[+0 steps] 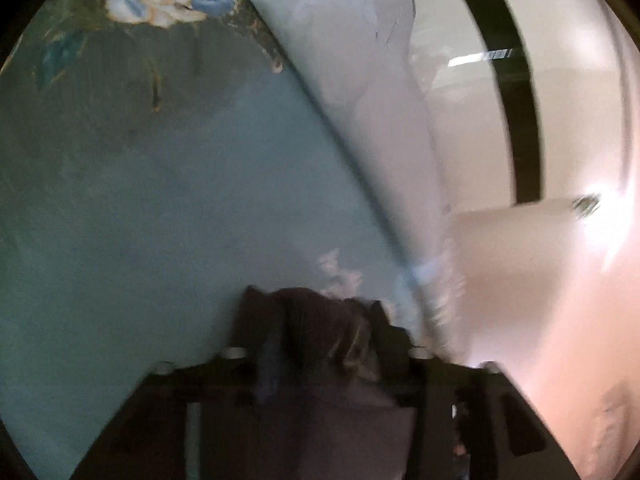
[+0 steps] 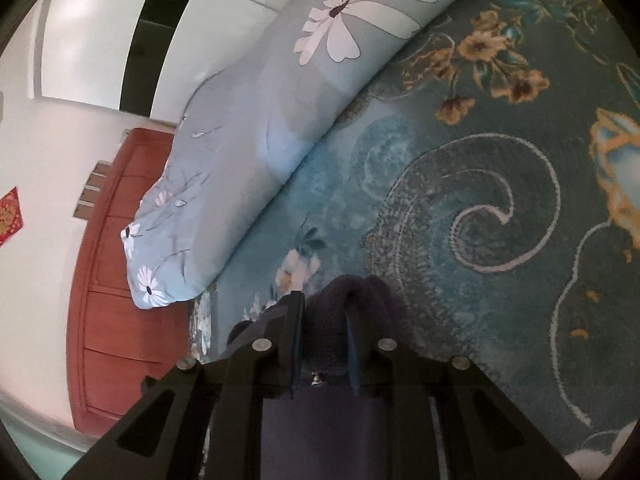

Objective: Fold clothes

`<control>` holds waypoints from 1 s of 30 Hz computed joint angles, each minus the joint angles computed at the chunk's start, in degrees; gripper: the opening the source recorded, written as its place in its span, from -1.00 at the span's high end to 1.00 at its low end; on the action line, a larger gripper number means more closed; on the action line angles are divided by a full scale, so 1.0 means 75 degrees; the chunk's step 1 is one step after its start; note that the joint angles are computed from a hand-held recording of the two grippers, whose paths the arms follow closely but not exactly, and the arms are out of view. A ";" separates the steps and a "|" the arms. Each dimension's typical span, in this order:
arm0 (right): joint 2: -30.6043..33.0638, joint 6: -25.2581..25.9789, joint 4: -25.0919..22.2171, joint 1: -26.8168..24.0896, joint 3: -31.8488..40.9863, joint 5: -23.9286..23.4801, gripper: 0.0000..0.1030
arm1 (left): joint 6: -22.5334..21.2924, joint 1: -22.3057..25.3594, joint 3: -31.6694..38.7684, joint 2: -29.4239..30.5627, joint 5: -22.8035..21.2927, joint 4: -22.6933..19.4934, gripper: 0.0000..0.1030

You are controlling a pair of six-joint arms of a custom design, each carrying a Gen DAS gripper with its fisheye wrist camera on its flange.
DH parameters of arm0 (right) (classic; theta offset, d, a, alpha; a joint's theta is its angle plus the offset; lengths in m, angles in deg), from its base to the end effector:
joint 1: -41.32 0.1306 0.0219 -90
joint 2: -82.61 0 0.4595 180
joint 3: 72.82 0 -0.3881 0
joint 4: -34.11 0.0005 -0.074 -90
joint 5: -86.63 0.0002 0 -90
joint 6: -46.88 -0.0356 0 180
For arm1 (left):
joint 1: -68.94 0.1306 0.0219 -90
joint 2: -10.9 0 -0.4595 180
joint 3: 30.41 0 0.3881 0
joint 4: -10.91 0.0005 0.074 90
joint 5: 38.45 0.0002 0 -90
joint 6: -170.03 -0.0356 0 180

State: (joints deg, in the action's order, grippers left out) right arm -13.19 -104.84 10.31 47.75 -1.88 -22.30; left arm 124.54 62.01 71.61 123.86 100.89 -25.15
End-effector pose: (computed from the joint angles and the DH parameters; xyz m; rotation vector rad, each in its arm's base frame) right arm 0.4350 0.0601 0.4337 0.9236 2.1865 0.9866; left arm 0.6403 -0.1055 0.4088 -0.3702 2.4667 -1.4353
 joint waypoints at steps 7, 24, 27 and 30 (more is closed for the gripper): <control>-0.0285 0.0692 -0.0444 0.0244 0.0357 0.0797 -0.25 | -0.0816 0.0068 -0.0059 -0.0579 -0.0667 -0.0279 -0.59; -0.3069 -0.1189 0.0969 0.1579 -0.2652 0.1307 -0.35 | -0.1447 0.0221 -0.3982 -0.3044 -0.0311 0.0241 -0.59; -0.2849 -0.1637 0.1755 0.1814 -0.2889 0.1294 -0.36 | -0.0993 -0.0066 -0.4116 -0.2960 -0.0236 0.0510 -0.59; -0.2557 -0.1672 0.2101 0.2002 -0.2839 0.1541 -0.70 | -0.0664 -0.0257 -0.4103 -0.2848 -0.0355 0.0742 -0.59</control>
